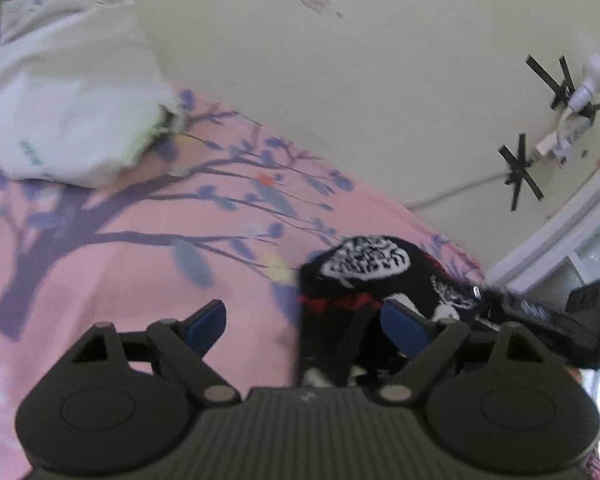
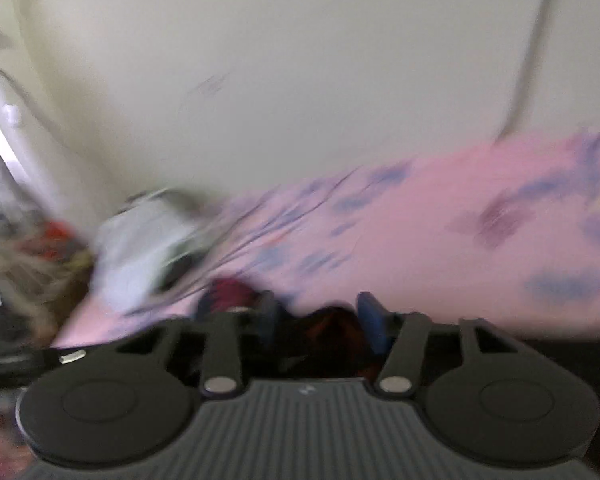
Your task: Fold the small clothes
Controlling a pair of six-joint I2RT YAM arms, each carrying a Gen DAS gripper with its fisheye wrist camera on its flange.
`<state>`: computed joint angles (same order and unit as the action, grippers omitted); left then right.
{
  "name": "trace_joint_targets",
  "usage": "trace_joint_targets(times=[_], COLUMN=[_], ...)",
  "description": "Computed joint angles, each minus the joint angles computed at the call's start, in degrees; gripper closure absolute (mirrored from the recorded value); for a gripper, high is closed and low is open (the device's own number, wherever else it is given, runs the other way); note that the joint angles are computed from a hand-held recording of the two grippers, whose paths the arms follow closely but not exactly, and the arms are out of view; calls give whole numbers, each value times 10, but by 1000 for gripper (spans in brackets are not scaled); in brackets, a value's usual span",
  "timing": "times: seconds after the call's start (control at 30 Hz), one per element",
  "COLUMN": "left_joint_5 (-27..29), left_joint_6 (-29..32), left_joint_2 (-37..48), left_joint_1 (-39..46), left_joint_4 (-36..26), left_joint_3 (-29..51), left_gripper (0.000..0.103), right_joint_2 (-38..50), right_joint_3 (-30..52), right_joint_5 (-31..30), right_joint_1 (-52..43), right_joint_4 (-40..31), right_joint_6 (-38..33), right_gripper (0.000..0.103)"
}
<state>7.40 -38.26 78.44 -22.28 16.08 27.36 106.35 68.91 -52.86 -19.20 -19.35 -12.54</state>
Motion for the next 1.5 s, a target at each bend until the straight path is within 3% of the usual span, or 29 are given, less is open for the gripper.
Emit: trace_joint_targets(times=[0.03,0.1,0.13,0.17,0.27,0.3,0.33,0.4,0.47,0.5,0.53,0.6,0.63,0.67,0.7,0.77,0.87,0.9,0.97,1.07,1.1,1.17,1.23,1.33,1.43,1.47,1.5], left_joint_5=[5,20,24,28,25,16,7,-24,-52,-59,-53,-19,-19,-44,-73,-90,-130,-145,-139,-100,-87,-63,-50,-28,-56,-59,-59], left_joint_6=[2,3,3,6,20,24,31,47,56,56,55,48,46,51,65,78,70,75,89,106,108,104,91,69,48,39,29], left_joint_2=[-12,-25,-24,-22,1,15,31,70,108,125,138,160,167,173,180,196,174,155,88,-53,-93,-147,-161,-158,-169,-169,-175], left_joint_1=[11,34,39,41,17,0,-15,-46,-66,-72,-74,-70,-73,-83,-92,-95,-112,-121,-127,-130,-133,-146,-164,-181,-224,-239,-254], left_joint_4=[3,2,-1,-3,1,2,0,-13,-24,-26,-25,-18,-14,-17,-27,-21,-65,-84,-111,-159,-188,-243,-276,-294,-288,-284,-278], left_joint_3=[-11,-16,-11,-3,22,32,43,74,99,109,114,120,121,126,134,140,143,137,99,20,3,-18,-27,-37,-51,-54,-60], left_gripper=[15,15,14,14,12,11,11,11,14,24,41,59,70,73,77,74,55,52,48,44,44,44,44,44,41,43,64], right_joint_2=[-21,-70,-84,-105,-170,-193,-209,-232,-243,-236,-224,-174,-152,-131,-117,-94,-80,-94,-118,-109,-83,-45,-38,-37,-29,-36,-46], right_joint_3=[-18,-59,-71,-95,-160,-176,-186,-210,-248,-256,-261,-241,-232,-227,-223,-251,-215,-225,-218,-157,-123,-90,-97,-124,-151,-163,-170], right_joint_5=[-38,-101,-112,-111,-127,-138,-148,-160,-111,-66,-18,34,37,53,78,91,71,66,21,-33,-32,-5,27,62,43,41,37], right_joint_1=[2,1,1,-2,-70,-118,-166,-251,-311,-325,-331,-337,-338,-333,-330,-329,-346,-357,-394,-482,-519,-570,-605,-630,-631,-627,-618], right_joint_4=[-42,-176,-265,-302,-339,-323,-296,-181,12,76,121,131,120,118,123,211,156,142,54,-212,-328,-461,-500,-496,-490,-482,-473], right_joint_6=[-54,-219,-313,-361,-445,-451,-444,-356,-198,-151,-121,-113,-119,-123,-128,-90,-45,-59,-138,-372,-472,-598,-654,-678,-687,-686,-679], right_gripper=[56,45,45,46,46,45,45,42,40,39,39,41,47,94,103,103,99,74,51,52,52,54,59,70,75,80,89])
